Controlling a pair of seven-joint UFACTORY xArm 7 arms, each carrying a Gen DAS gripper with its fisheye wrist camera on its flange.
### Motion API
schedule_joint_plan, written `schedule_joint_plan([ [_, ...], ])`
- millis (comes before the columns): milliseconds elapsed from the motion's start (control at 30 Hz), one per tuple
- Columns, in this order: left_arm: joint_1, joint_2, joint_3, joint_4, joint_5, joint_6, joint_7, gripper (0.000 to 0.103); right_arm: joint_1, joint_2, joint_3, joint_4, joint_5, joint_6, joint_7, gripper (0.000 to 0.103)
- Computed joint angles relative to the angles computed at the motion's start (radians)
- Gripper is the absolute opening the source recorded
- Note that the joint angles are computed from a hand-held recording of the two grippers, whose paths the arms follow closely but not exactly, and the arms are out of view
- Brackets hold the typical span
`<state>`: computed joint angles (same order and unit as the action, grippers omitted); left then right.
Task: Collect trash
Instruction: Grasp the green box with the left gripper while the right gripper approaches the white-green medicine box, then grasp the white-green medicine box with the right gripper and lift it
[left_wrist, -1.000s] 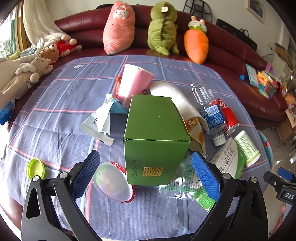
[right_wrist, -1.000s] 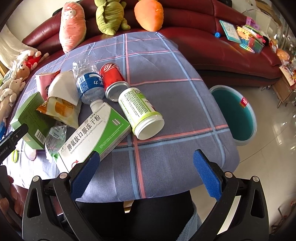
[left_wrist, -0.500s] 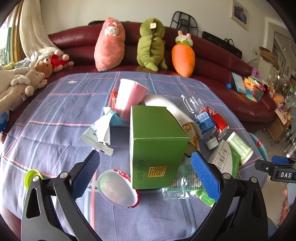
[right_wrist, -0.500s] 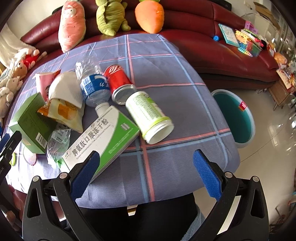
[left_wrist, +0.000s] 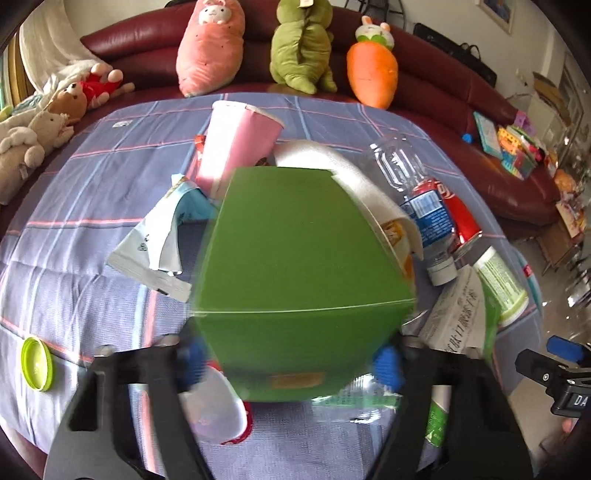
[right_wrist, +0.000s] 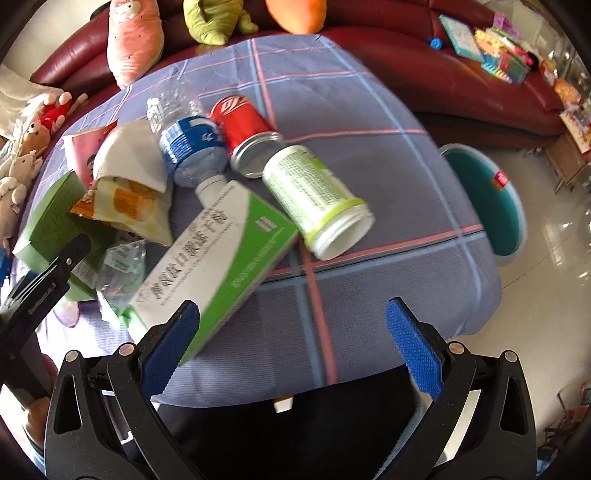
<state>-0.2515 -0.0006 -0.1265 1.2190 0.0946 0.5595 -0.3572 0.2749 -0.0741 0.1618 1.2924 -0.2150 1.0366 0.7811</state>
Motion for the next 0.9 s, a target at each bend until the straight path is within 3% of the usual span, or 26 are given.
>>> schedule_joint_plan([
  [233, 0.019, -0.094, 0.020, -0.082, -0.109, -0.084, 0.083, 0.061, 0.015, 0.109, -0.008, 0.132, 0.122, 0.028, 0.003, 0.097],
  [433, 0.032, -0.134, 0.055, -0.080, -0.247, -0.167, 0.203, 0.061, 0.039, 0.216, -0.020, 0.253, 0.131, 0.076, 0.040, 0.097],
  [800, 0.057, -0.004, 0.047, 0.063, -0.380, -0.137, 0.339, 0.062, 0.057, 0.365, -0.050, 0.385, 0.166, 0.150, 0.061, 0.097],
  [900, 0.065, 0.015, 0.041, 0.078, -0.387, -0.124, 0.346, 0.062, 0.049, 0.367, -0.051, 0.353, 0.199, 0.114, 0.053, 0.089],
])
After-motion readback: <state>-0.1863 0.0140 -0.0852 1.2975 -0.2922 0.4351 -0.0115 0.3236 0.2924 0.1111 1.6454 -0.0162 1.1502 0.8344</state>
